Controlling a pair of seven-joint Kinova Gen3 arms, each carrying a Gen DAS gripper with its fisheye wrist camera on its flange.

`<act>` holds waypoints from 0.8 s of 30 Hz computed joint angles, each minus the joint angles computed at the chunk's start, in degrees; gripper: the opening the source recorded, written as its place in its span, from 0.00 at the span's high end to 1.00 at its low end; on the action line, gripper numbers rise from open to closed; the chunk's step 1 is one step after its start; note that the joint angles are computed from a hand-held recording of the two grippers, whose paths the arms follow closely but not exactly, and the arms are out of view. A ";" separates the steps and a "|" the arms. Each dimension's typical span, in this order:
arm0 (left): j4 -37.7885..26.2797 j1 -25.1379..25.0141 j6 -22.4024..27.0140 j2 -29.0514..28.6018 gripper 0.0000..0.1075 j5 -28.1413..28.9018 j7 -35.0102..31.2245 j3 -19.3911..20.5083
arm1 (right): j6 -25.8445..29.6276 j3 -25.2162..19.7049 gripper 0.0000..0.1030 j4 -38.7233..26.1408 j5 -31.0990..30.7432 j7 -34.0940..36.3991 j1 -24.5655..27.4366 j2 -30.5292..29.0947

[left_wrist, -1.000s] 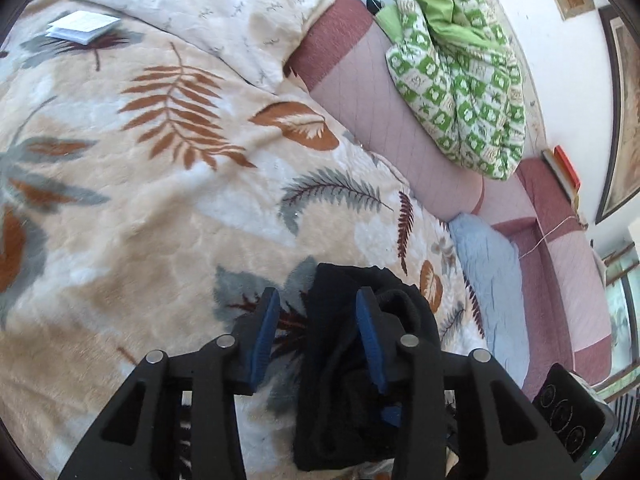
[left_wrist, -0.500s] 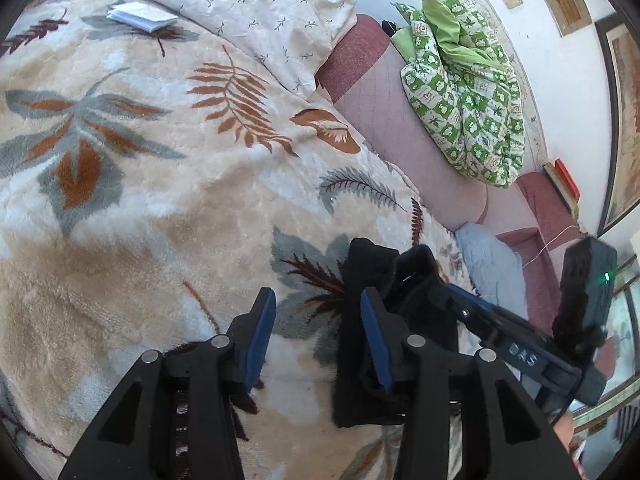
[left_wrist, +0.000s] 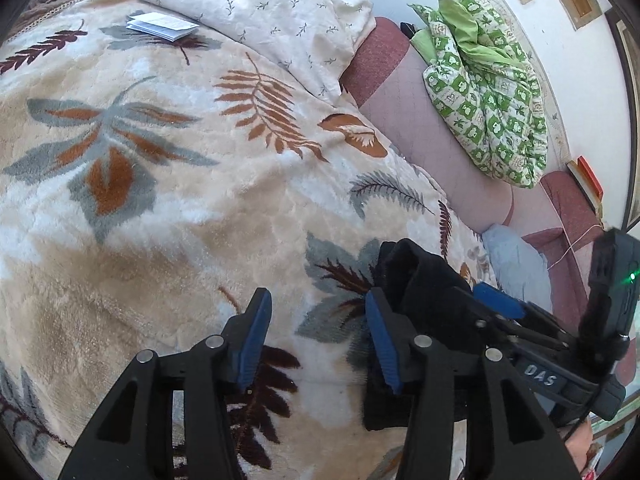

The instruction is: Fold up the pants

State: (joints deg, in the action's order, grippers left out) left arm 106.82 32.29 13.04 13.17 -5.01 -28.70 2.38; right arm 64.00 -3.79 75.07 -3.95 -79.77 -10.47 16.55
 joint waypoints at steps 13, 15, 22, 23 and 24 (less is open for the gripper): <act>2.34 -21.56 -10.76 7.10 0.45 13.32 -15.07 28.03 | 2.36 5.07 0.25 12.61 -24.19 5.98 24.50 -5.33; 2.45 -20.13 -11.62 7.21 0.44 16.98 -18.80 26.90 | 3.84 4.62 0.21 12.62 -28.16 7.69 27.21 -3.98; 2.68 -22.68 -13.89 8.27 0.40 15.51 -18.87 31.18 | 5.13 5.12 0.18 10.90 -33.86 7.39 27.36 0.98; 1.87 -21.14 -12.84 8.29 0.40 15.29 -18.98 29.58 | 4.98 4.86 0.18 10.91 -34.20 7.15 27.50 1.33; 0.96 -19.04 -11.64 8.23 0.40 15.23 -19.20 27.39 | 4.87 4.59 0.18 10.92 -34.65 6.98 27.67 1.67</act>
